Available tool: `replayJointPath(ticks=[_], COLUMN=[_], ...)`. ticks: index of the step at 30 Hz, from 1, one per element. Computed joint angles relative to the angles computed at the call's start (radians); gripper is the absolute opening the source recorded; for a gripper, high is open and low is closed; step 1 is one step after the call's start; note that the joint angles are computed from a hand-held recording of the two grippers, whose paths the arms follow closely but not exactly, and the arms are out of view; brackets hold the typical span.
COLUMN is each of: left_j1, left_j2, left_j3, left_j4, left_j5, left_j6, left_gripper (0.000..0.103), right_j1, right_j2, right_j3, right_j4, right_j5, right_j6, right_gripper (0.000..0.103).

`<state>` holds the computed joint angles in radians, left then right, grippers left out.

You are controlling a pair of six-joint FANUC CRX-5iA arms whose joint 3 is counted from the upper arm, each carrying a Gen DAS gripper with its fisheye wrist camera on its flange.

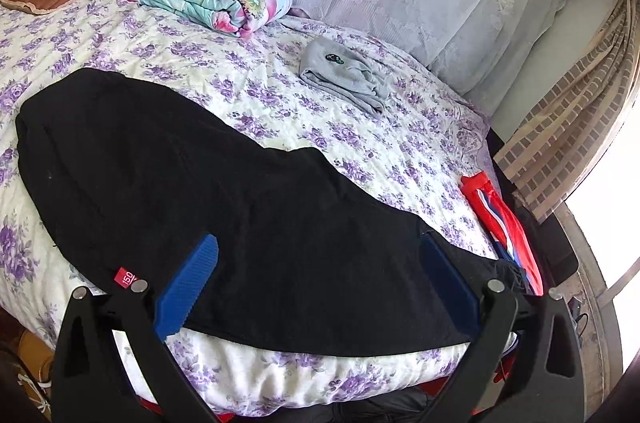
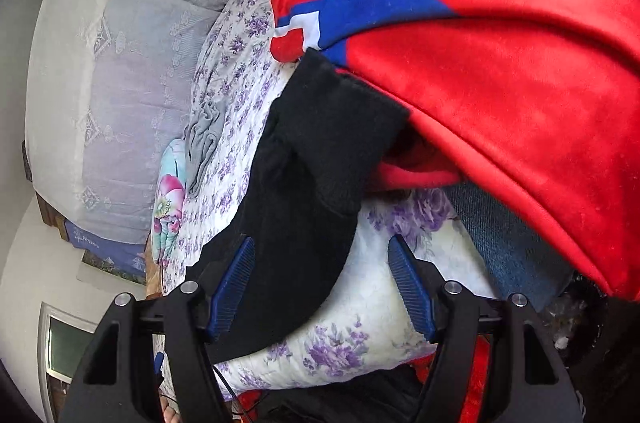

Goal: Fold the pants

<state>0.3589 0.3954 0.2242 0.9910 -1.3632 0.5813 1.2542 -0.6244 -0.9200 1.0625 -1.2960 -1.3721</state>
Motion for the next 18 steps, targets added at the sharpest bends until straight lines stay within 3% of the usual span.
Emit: replayJointPath(ticks=[3,5,7,8,9,13,18], left_j1=[-0.005,-0.006,-0.004,-0.002,0.001,0.018,0.049], left_j2=[0.012,0.014,0.013,0.011,0.009,0.02,0.039], left_j3=[0.015,0.017,0.016,0.014,0.012,0.032,0.063], left_j4=[-0.02,-0.026,-0.024,-0.019,-0.014,0.009,0.048], left_j5=[-0.007,-0.01,-0.009,-0.006,-0.002,0.008,0.052], left_j6=[0.018,0.023,0.02,0.015,0.011,0.029,0.058], left_gripper=[0.098,0.098,0.098,0.098,0.098,0.098,0.098], right_j1=[-0.115,-0.177,-0.198,-0.208,-0.204,-0.182,-0.156], right_j2=[0.028,0.056,0.071,0.07,0.069,0.09,0.207], right_j3=[-0.034,-0.044,-0.06,-0.072,-0.079,-0.05,0.146], right_j4=[0.117,0.185,0.227,0.242,0.245,0.238,0.188], right_j5=[0.105,0.16,0.171,0.179,0.17,0.103,-0.053], right_j6=[-0.013,-0.01,-0.06,-0.079,-0.089,-0.015,0.387], right_gripper=[0.07,0.06,0.041,0.024,0.013,0.009,0.008])
